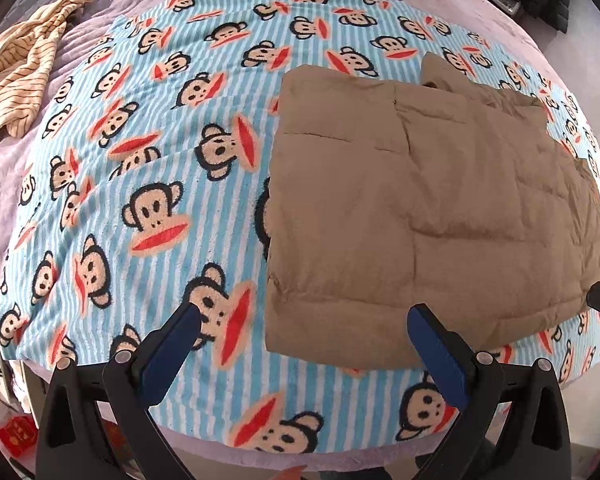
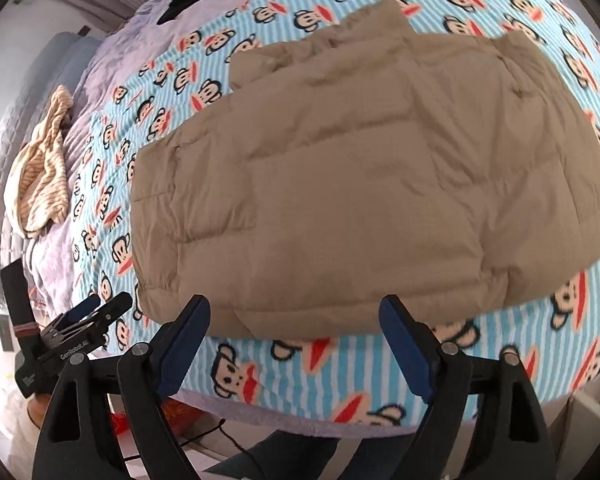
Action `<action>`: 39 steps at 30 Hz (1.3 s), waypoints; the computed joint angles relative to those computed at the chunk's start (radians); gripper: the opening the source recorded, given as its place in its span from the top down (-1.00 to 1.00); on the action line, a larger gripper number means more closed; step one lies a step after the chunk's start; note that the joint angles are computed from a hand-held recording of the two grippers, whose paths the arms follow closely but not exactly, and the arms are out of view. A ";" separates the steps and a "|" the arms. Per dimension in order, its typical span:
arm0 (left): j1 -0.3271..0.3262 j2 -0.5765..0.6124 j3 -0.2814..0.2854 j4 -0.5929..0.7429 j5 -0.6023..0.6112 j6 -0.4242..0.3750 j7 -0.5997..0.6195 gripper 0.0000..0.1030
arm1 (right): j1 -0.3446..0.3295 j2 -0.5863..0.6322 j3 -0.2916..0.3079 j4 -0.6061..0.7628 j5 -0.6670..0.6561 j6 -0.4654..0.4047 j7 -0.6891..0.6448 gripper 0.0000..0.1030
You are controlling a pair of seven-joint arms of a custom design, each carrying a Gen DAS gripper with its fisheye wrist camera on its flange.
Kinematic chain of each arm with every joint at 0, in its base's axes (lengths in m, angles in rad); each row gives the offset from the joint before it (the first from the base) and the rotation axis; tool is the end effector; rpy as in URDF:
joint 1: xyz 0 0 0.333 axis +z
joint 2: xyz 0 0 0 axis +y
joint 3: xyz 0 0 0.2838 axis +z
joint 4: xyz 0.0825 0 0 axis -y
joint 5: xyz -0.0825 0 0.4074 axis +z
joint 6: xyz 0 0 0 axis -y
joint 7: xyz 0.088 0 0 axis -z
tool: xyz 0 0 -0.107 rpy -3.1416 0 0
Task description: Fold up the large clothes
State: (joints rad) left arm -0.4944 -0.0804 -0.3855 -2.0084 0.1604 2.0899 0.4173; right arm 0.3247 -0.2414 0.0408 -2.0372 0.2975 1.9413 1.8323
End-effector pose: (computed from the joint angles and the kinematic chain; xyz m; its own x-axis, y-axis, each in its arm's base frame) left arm 0.3700 -0.4403 0.4633 0.1948 -0.9789 0.0618 -0.9532 -0.2038 -0.2232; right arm 0.4885 0.2096 0.5273 0.0231 -0.9534 -0.3007 -0.9985 -0.0070 -0.0544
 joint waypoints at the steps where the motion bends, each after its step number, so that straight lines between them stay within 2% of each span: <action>1: 0.001 0.003 0.001 -0.001 0.001 0.005 -0.002 -1.00 | 0.001 0.011 0.001 0.008 -0.005 -0.001 -0.008 -0.73; 7: 0.010 0.015 0.014 -0.017 0.005 0.042 0.006 -1.00 | -0.001 0.054 0.004 0.029 0.004 0.012 0.000 -0.73; 9: 0.021 0.006 0.025 -0.048 -0.014 0.101 0.036 -1.00 | -0.004 0.086 0.001 0.060 0.022 -0.029 -0.005 -0.73; 10: 0.027 -0.007 0.034 -0.078 -0.040 0.156 0.070 -1.00 | -0.007 0.101 0.000 0.074 0.032 -0.048 -0.004 -0.73; 11: 0.036 -0.029 0.050 -0.127 -0.093 0.247 0.126 -1.00 | -0.011 0.109 0.000 0.081 0.042 -0.057 -0.002 -0.73; 14: 0.057 -0.056 0.086 -0.230 -0.260 0.441 0.276 -1.00 | -0.020 0.121 0.001 0.084 0.073 -0.064 -0.001 -0.73; 15: 0.062 -0.056 0.094 -0.251 -0.317 0.485 0.325 -1.00 | -0.022 0.122 0.002 0.083 0.079 -0.062 0.001 -0.73; 17: 0.050 -0.039 0.128 -0.286 -0.532 0.579 0.520 -1.00 | -0.025 0.123 0.005 0.080 0.087 -0.058 0.004 -0.73; 18: 0.045 -0.023 0.137 -0.286 -0.634 0.598 0.613 -1.00 | -0.025 0.124 0.006 0.080 0.089 -0.057 0.004 -0.73; 19: 0.057 -0.004 0.127 -0.280 -0.748 0.610 0.716 -1.00 | -0.026 0.125 0.006 0.079 0.094 -0.055 0.004 -0.73; 20: 0.034 0.027 0.152 -0.263 -0.881 0.612 0.848 -1.00 | -0.026 0.127 0.007 0.079 0.099 -0.054 0.001 -0.73; 22: 0.054 0.085 0.133 -0.216 -0.990 0.590 0.972 -1.00 | -0.026 0.130 0.008 0.078 0.103 -0.050 -0.005 -0.73; 25: 0.083 0.179 0.097 -0.137 -1.003 0.560 1.022 -1.00 | -0.026 0.139 0.011 0.083 0.099 -0.047 -0.011 -0.73; 29: 0.113 0.260 0.054 -0.065 -1.049 0.557 1.093 -0.98 | -0.029 0.144 0.016 0.089 0.058 -0.011 -0.006 -0.73; 30: 0.119 0.269 0.048 -0.054 -1.049 0.555 1.096 -0.90 | -0.030 0.146 0.018 0.091 0.030 0.003 0.000 -0.73; 31: 0.128 0.272 0.040 -0.049 -1.067 0.553 1.114 -0.58 | -0.032 0.150 0.019 0.095 0.004 0.017 0.010 -0.60; 32: 0.139 0.273 0.031 -0.047 -1.101 0.548 1.142 -0.28 | -0.034 0.154 0.018 0.095 -0.008 0.033 0.010 -0.39; 33: 0.153 0.272 0.020 -0.047 -1.158 0.542 1.186 -0.10 | -0.037 0.162 0.015 0.100 -0.017 0.045 0.006 0.29; 34: 0.162 0.269 0.012 -0.047 -1.210 0.536 1.226 0.19 | -0.041 0.177 0.013 0.110 -0.033 0.050 0.007 0.72; 35: 0.162 0.263 0.009 -0.047 -1.235 0.537 1.240 0.30 | -0.045 0.189 0.012 0.115 -0.042 0.065 0.005 0.78; 37: 0.148 0.254 0.014 -0.042 -1.209 0.549 1.212 0.45 | -0.053 0.208 0.008 0.116 -0.041 0.125 -0.024 0.85; 39: 0.133 0.240 0.021 -0.040 -1.165 0.560 1.166 0.49 | -0.058 0.237 0.010 0.133 -0.053 0.171 -0.051 0.85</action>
State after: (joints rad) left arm -0.3615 0.1597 -0.3645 -2.0482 -1.0051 2.6500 1.5835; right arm 0.2666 -0.0048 0.0506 -1.9044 0.2449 2.1119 1.7811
